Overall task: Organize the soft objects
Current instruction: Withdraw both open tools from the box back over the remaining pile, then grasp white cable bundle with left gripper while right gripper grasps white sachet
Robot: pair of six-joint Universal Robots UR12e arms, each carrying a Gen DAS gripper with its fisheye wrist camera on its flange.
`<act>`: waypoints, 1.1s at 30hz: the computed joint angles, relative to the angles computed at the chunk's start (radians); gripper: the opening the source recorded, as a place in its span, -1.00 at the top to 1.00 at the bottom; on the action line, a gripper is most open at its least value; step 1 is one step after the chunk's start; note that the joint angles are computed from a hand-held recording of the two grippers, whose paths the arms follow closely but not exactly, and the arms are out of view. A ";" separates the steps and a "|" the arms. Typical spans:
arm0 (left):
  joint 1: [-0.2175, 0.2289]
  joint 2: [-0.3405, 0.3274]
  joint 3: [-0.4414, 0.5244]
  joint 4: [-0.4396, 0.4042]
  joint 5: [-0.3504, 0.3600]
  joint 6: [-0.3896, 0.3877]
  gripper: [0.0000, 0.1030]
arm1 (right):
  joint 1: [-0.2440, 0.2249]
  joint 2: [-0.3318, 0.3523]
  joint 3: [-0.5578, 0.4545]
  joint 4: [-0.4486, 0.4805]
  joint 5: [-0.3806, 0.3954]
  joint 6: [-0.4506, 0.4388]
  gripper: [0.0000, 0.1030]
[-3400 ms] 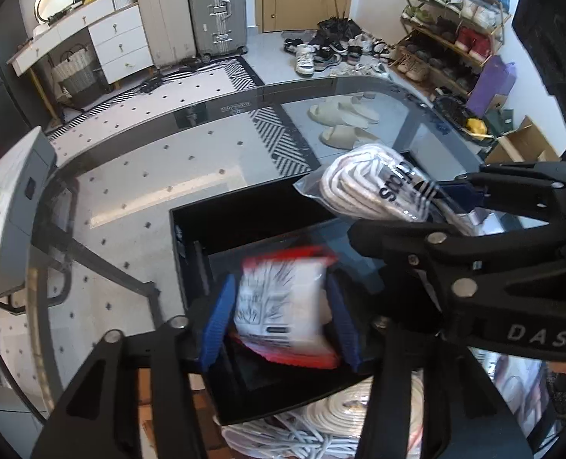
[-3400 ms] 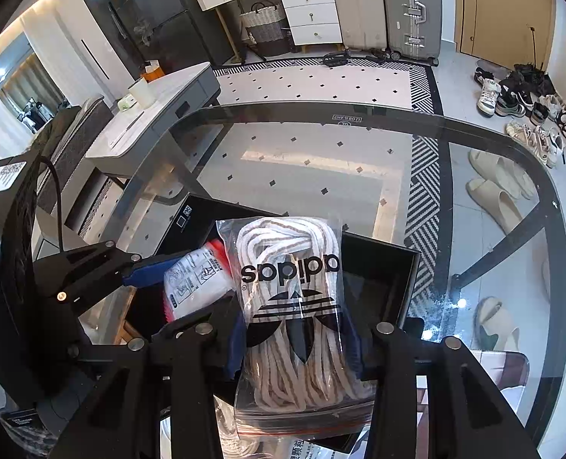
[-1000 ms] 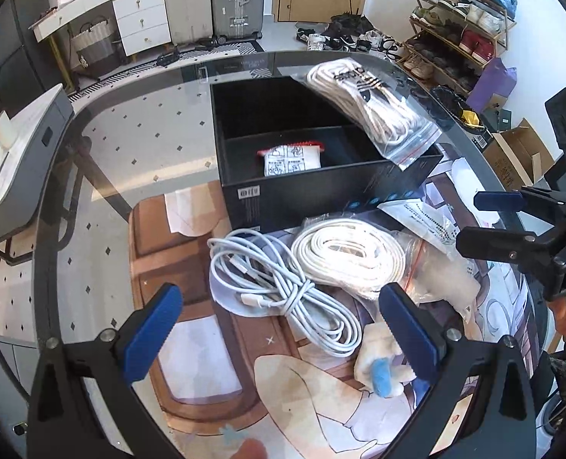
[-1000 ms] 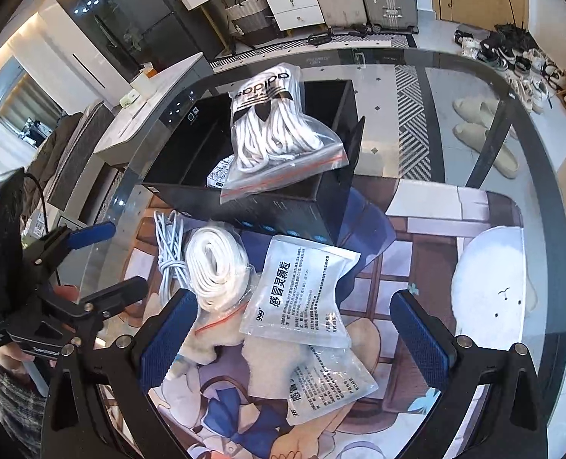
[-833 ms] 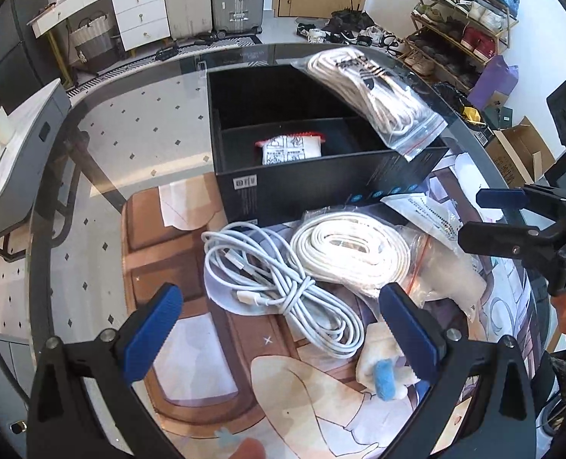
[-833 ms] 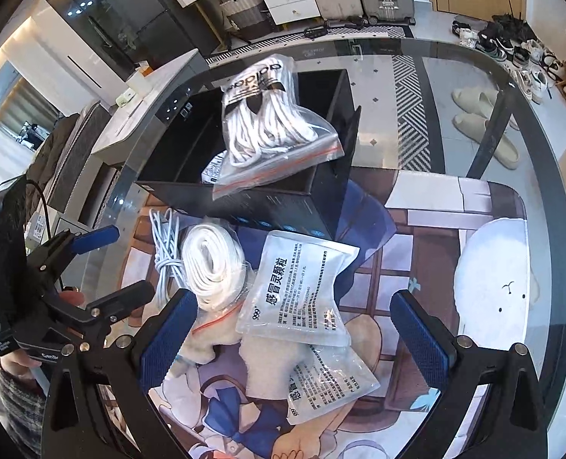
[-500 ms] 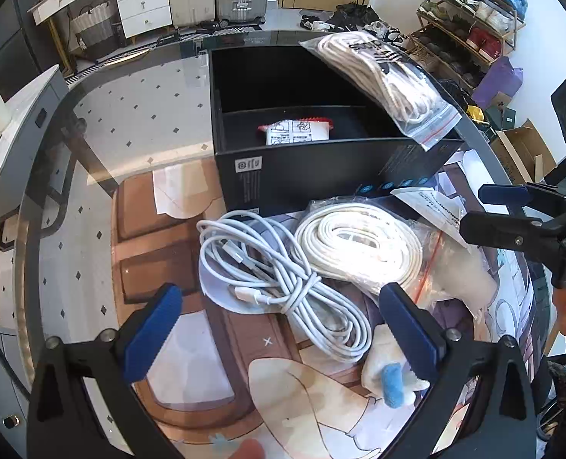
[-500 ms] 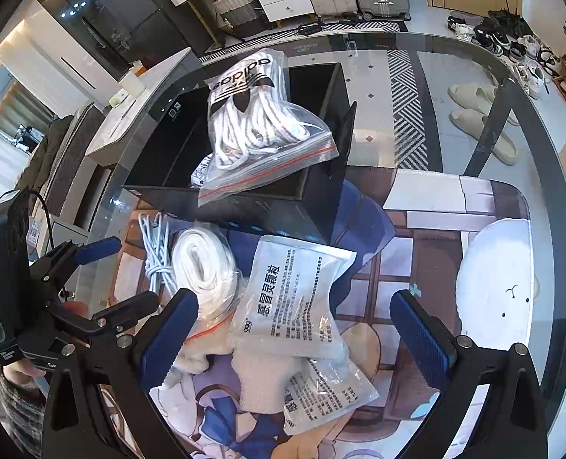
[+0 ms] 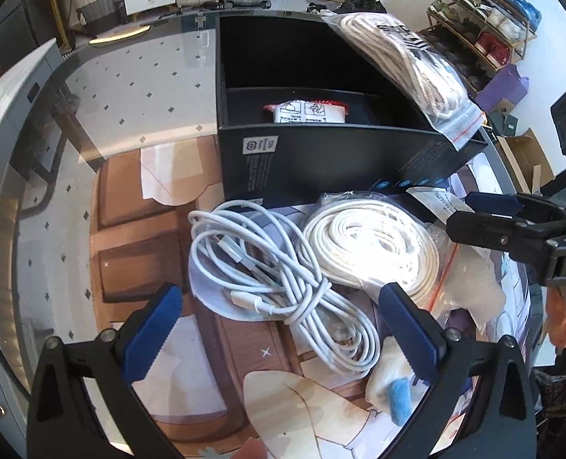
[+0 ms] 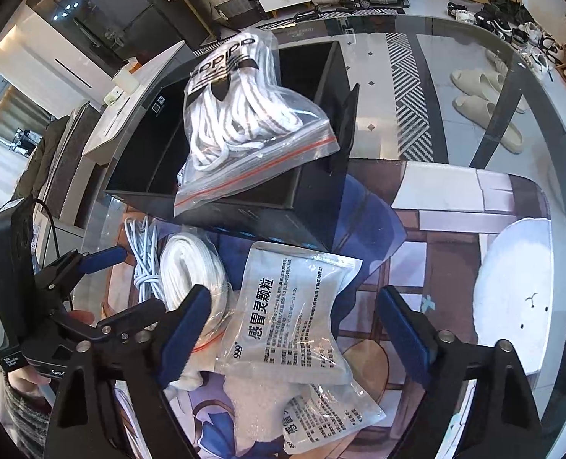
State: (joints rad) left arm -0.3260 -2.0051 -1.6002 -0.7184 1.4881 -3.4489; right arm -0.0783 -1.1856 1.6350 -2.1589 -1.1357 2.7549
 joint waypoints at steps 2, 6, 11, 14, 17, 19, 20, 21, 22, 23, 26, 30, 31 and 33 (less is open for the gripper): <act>0.003 -0.004 0.004 -0.004 -0.004 -0.004 -1.00 | 0.001 0.006 -0.006 -0.001 -0.001 0.004 -0.63; 0.008 -0.009 0.007 -0.007 -0.017 -0.018 -1.00 | 0.003 0.015 -0.018 0.009 -0.002 0.002 -0.50; 0.016 -0.008 0.008 -0.014 -0.027 -0.031 -0.87 | 0.002 0.018 -0.018 0.004 -0.004 0.001 -0.30; 0.015 -0.005 0.007 -0.013 -0.021 -0.023 -0.61 | 0.004 0.018 -0.018 0.009 -0.006 -0.002 -0.20; 0.013 -0.001 0.006 -0.021 -0.021 -0.023 -0.41 | 0.004 0.017 -0.017 0.013 -0.011 -0.006 -0.15; 0.015 0.003 0.003 -0.025 -0.017 -0.023 -0.25 | 0.003 0.016 -0.016 0.011 -0.009 -0.001 -0.13; 0.017 0.005 -0.001 -0.023 -0.021 -0.023 -0.23 | 0.003 0.015 -0.014 0.008 -0.010 0.002 -0.11; 0.017 0.007 -0.003 -0.023 -0.023 -0.023 -0.17 | 0.003 0.013 -0.013 0.006 -0.012 0.002 -0.10; 0.018 0.009 -0.005 -0.025 -0.022 -0.022 -0.09 | 0.002 0.011 -0.009 0.003 -0.013 0.001 -0.07; 0.018 0.010 -0.006 -0.027 -0.018 -0.020 -0.07 | 0.002 0.010 -0.008 0.003 -0.014 0.001 -0.04; 0.015 0.015 -0.008 -0.031 -0.020 -0.023 -0.01 | 0.004 0.005 -0.003 -0.001 -0.019 -0.001 0.01; 0.011 0.018 -0.011 -0.036 -0.012 -0.024 0.06 | 0.004 0.005 -0.004 -0.001 -0.023 0.001 0.07; 0.010 0.020 -0.012 -0.036 -0.008 -0.023 0.06 | 0.004 0.005 -0.004 0.000 -0.023 0.002 0.09; 0.009 0.024 -0.020 -0.032 -0.007 -0.025 0.08 | 0.004 0.005 -0.004 -0.002 -0.024 0.004 0.13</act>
State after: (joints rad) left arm -0.3171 -1.9806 -1.6199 -0.7507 1.4809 -3.4741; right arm -0.0746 -1.1802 1.6305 -2.1613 -1.1600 2.7592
